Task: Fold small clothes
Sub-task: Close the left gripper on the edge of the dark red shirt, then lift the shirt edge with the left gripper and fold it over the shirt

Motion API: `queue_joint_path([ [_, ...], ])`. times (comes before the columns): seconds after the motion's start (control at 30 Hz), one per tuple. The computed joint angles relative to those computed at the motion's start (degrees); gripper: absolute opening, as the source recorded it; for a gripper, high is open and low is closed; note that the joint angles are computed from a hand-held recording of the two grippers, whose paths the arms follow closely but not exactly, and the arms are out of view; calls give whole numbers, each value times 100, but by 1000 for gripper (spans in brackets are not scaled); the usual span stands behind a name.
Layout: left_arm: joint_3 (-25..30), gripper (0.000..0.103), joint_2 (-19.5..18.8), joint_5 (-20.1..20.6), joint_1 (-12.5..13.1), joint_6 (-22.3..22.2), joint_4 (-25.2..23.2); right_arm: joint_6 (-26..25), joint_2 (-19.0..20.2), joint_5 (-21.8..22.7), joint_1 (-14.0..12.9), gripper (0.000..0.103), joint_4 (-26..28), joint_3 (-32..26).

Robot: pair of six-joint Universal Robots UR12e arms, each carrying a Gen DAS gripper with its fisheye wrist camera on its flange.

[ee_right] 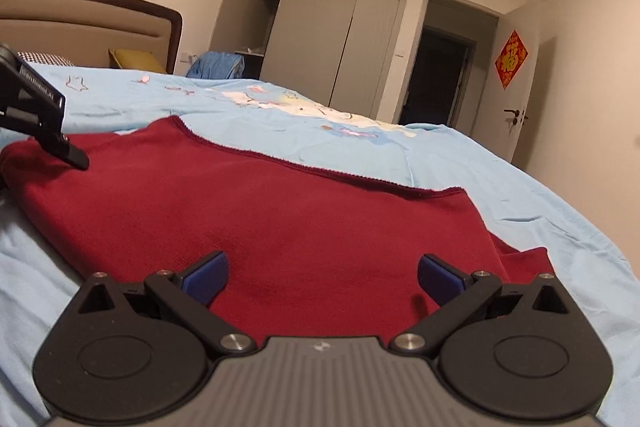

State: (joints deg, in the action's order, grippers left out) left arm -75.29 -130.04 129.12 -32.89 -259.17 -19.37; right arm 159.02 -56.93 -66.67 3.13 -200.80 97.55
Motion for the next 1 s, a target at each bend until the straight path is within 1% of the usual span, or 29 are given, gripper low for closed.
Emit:
queue_joint_path([
  [0.07, 20, 32, 0, 0, 3, 29, -46, 38, 2, 36, -12, 103, 26, -5],
  [0.17, 99, 26, -9, 38, -6, 195, -196, -12, -15, 64, -29, 103, 51, 15],
  [0.3, 333, 20, -56, 206, -47, 560, -569, -137, -82, 139, -74, 103, 186, 45],
  [0.37, 450, 18, -84, 288, -68, 807, -675, -228, -146, 201, -115, 103, 290, 83],
  [0.43, 586, 17, -129, 367, -88, 1126, -696, -308, -218, 280, -170, 103, 373, 130],
  [0.5, 774, 17, -196, 435, -112, 1549, -671, -401, -299, 356, -240, 103, 432, 195],
  [0.63, 1331, 16, -445, 467, -166, 2690, -483, -576, -452, 394, -404, 103, 387, 355],
  [0.73, 1887, 16, -722, 309, -213, 3540, -304, -596, -551, 329, -549, 103, 284, 465],
  [0.83, 2501, 16, -1027, -86, -256, 4299, -209, -567, -637, 168, -693, 103, 152, 572],
  [0.9, 2885, 16, -1223, -414, -282, 4623, -240, -565, -684, 18, -779, 103, 79, 634],
  [1.0, 3466, 16, -1537, -833, -339, 4980, -400, -521, -735, -257, -888, 103, 25, 704],
])
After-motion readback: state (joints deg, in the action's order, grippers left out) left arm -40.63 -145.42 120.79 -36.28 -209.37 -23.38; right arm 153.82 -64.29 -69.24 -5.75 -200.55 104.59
